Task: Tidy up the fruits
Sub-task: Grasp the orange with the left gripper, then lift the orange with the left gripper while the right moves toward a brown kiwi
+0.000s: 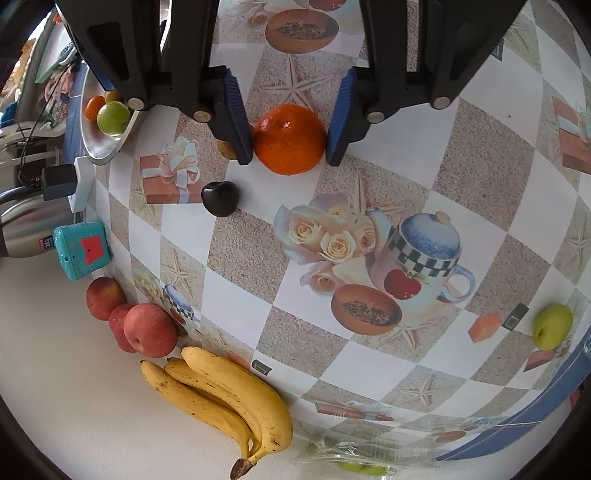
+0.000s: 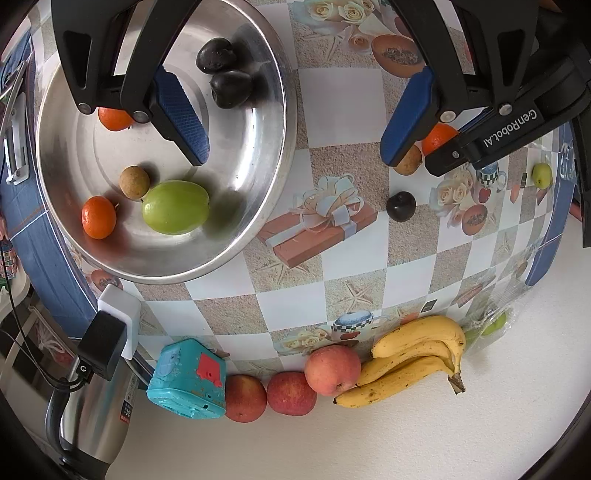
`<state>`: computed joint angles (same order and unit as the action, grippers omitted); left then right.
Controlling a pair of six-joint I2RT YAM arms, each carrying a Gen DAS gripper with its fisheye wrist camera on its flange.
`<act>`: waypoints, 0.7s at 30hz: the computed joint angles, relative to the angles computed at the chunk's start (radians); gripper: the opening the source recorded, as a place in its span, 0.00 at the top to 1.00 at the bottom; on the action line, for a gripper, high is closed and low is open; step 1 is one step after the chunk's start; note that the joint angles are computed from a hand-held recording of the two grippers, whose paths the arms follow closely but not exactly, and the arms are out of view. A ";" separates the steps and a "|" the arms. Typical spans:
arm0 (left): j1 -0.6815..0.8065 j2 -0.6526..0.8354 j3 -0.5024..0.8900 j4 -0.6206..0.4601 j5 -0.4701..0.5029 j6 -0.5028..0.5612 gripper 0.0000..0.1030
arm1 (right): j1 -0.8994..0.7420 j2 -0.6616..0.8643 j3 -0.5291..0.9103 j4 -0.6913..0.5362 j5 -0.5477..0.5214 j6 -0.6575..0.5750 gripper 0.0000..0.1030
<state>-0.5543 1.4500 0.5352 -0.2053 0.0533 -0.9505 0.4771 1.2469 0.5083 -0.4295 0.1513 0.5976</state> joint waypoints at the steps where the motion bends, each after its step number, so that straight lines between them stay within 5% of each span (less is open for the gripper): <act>1: 0.002 0.000 -0.001 0.002 0.003 -0.001 0.58 | 0.000 0.002 0.001 0.001 0.000 0.000 0.09; 21: 0.125 -0.141 -0.048 -0.083 -0.012 0.026 0.59 | 0.058 -0.009 -0.027 0.119 -0.036 -0.013 0.09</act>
<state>-0.4297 1.3087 0.4871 -0.2882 0.0411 -0.9245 0.5356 1.2378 0.4809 -0.3104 0.1154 0.5851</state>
